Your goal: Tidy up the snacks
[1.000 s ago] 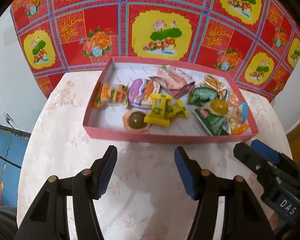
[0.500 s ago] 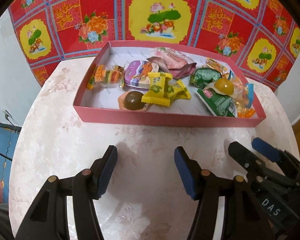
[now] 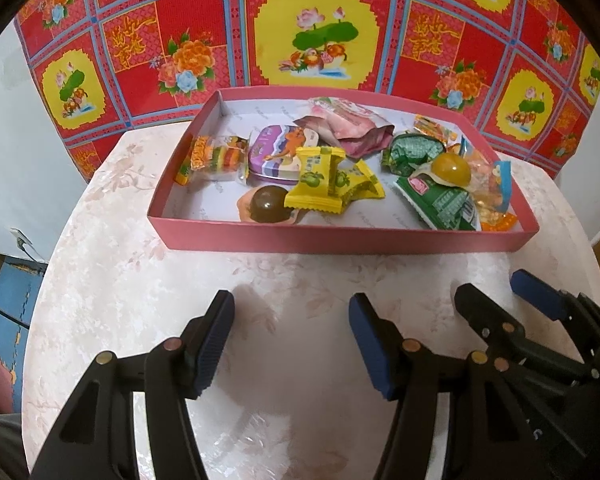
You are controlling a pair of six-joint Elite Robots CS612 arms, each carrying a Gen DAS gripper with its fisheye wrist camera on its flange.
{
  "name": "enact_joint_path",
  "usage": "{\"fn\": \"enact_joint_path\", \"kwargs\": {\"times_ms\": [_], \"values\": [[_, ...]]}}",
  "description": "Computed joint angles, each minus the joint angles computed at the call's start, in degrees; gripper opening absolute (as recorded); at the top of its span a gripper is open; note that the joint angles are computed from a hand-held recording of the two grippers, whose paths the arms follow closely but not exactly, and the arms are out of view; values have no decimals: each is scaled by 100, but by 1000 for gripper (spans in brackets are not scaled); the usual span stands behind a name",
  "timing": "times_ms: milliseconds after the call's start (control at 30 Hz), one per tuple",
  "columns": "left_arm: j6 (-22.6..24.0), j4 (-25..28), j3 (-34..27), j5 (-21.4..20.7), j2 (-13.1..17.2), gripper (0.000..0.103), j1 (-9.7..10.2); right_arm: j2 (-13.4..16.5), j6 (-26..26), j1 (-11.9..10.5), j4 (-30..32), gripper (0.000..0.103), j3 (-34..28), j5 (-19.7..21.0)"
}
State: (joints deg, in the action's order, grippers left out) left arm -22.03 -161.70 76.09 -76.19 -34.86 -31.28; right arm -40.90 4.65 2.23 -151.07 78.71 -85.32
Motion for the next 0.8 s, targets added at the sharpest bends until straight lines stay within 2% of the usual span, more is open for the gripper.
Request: {"fn": "enact_joint_path", "kwargs": {"times_ms": [800], "values": [[-5,-57,19,31,13,63,1,5,-86,22,-47,66,14,-103]]}}
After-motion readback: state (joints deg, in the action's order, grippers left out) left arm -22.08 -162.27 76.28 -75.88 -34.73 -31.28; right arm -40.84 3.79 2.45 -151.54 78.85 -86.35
